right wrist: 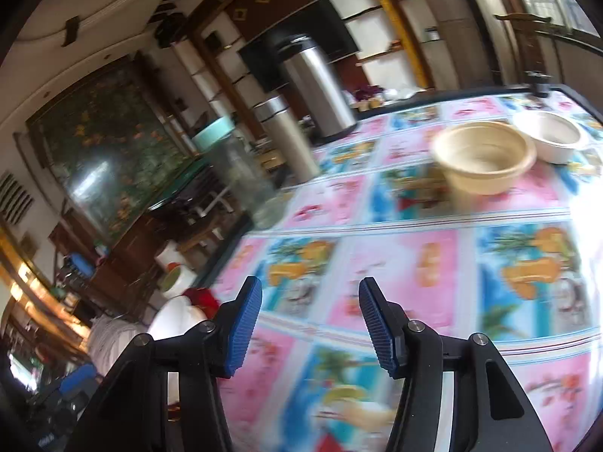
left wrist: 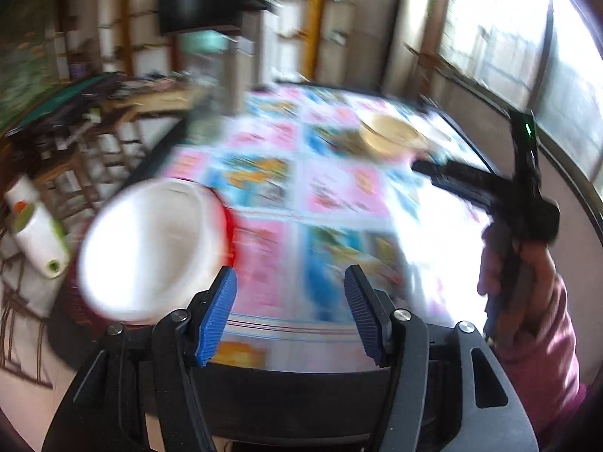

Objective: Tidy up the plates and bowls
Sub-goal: 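Move both grippers to the cream ribbed bowl beside the white bowl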

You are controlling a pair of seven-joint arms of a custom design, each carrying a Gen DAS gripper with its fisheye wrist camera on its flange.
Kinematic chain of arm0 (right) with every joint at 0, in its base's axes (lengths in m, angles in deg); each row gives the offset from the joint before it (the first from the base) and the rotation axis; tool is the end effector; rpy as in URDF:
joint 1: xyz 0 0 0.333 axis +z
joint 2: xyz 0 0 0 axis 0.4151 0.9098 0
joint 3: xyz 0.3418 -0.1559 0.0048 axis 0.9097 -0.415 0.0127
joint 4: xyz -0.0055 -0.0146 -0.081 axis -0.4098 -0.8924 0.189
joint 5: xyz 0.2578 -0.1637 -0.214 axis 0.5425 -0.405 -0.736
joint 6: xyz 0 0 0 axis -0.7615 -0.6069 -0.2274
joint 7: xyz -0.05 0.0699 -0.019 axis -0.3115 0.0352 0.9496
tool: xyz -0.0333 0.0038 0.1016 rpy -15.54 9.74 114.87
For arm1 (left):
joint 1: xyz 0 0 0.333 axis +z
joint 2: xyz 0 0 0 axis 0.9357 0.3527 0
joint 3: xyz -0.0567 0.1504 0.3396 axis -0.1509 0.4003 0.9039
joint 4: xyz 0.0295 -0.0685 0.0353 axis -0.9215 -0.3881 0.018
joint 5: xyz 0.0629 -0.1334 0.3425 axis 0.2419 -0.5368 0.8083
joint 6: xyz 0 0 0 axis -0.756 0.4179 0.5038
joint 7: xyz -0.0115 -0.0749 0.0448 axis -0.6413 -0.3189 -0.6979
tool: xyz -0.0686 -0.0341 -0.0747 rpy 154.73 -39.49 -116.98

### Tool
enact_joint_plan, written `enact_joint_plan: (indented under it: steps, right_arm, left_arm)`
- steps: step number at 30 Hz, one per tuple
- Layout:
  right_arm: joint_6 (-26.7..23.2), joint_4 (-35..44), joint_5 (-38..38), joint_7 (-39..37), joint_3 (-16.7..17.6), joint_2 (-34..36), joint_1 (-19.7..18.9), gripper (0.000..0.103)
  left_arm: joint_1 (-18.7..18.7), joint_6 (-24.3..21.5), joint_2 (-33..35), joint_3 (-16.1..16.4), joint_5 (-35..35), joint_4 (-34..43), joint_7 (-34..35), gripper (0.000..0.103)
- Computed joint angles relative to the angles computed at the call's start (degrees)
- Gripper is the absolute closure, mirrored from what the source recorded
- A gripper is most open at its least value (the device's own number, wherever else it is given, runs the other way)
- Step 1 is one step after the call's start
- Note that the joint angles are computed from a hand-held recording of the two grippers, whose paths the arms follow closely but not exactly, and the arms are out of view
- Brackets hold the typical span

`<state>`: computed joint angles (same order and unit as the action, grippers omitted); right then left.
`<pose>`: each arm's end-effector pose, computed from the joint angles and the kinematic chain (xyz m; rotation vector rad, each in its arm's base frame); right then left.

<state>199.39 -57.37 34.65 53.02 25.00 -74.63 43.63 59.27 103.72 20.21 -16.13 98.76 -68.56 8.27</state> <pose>0.5813 0.2813 0.5159 -1.6771 1.3376 -0.1336 0.4635 -0.2426 0.5274 -1.8915 1.7348 -0.7663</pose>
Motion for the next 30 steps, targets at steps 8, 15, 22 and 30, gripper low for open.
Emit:
enact_joint_plan:
  steps: [8,15,22,30]
  right_arm:
    - [-0.93,-6.07,-5.49,7.42,-5.54,-2.13,-5.13,0.046]
    - [-2.33,-5.91,-7.17,10.93,-7.32,-1.74,-9.48,0.045]
    - [-8.94,4.20,-13.44,22.79,-8.95,2.85,-11.69,0.036]
    - [-18.00,24.66,-24.61,41.84,-9.19,14.42,-12.84,0.036]
  left_arm:
    - [-5.35,-5.86,17.03,-1.89,-23.04,17.73,23.36,0.044]
    - [-9.19,-13.17,29.50,2.71,-22.55,39.20,18.87,0.044]
    - [-9.32,-19.05,41.05,5.02,-24.53,59.27,14.19,0.044]
    - [-7.43,-25.77,56.33,4.45,-32.06,83.94,14.26,0.041]
